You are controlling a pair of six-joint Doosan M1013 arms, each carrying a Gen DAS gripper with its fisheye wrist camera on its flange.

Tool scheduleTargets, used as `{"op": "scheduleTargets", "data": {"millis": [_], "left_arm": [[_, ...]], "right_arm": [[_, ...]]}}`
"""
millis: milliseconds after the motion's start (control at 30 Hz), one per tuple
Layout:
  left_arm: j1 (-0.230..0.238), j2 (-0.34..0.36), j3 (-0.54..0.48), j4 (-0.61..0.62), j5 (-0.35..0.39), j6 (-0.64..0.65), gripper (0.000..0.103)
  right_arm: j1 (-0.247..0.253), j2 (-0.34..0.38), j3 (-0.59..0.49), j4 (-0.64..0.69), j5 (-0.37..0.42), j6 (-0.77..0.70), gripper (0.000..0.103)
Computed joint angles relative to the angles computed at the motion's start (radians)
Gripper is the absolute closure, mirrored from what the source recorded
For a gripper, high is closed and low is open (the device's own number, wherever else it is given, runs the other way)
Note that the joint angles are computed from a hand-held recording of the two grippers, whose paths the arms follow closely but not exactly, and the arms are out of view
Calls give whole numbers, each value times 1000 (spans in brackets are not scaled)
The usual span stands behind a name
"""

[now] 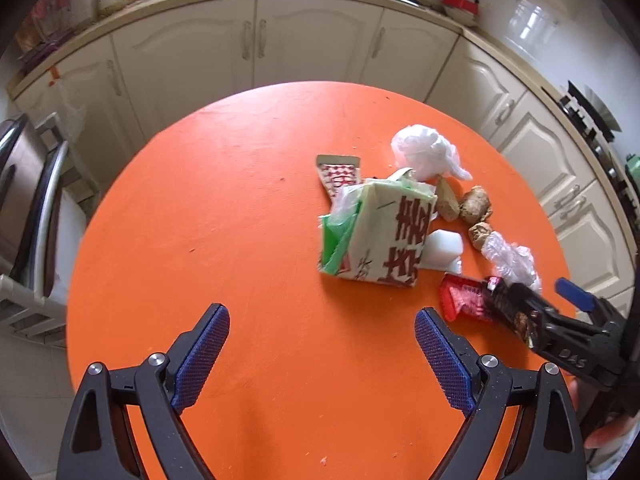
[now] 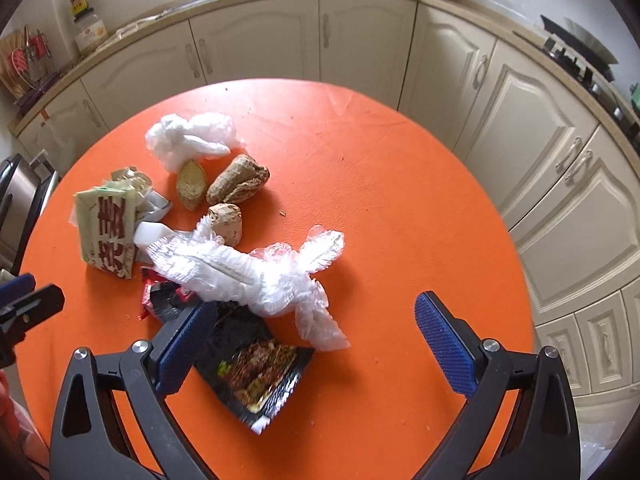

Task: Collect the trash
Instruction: 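Grasp the clear plastic bag with right tool while left tool grasps the green-white paper bag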

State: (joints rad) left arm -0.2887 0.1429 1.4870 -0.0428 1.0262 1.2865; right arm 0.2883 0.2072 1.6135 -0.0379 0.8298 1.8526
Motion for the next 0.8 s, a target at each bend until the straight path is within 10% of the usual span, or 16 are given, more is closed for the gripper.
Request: {"op": "scheduleTargets", "data": {"millis": [67,200,533,667,800], "left_arm": [[8,30,-36,-30,29,25,12],[13,78,-94,-49,54,51,12],[23,182,-198,-84,117,73,14],[16,178,-186,-37,79,69,45],[32,175,-184,-77,92,86,46]], "right_arm": [[-8,15,-9,43,7,-43,19],[-23,19,-15,106,-4,-97,72],[-39,24,-20,143,0,-152,76],[-42,28,-24,140,-1,-148,76],[-39,16,-16,130,-8,-138,76]]}}
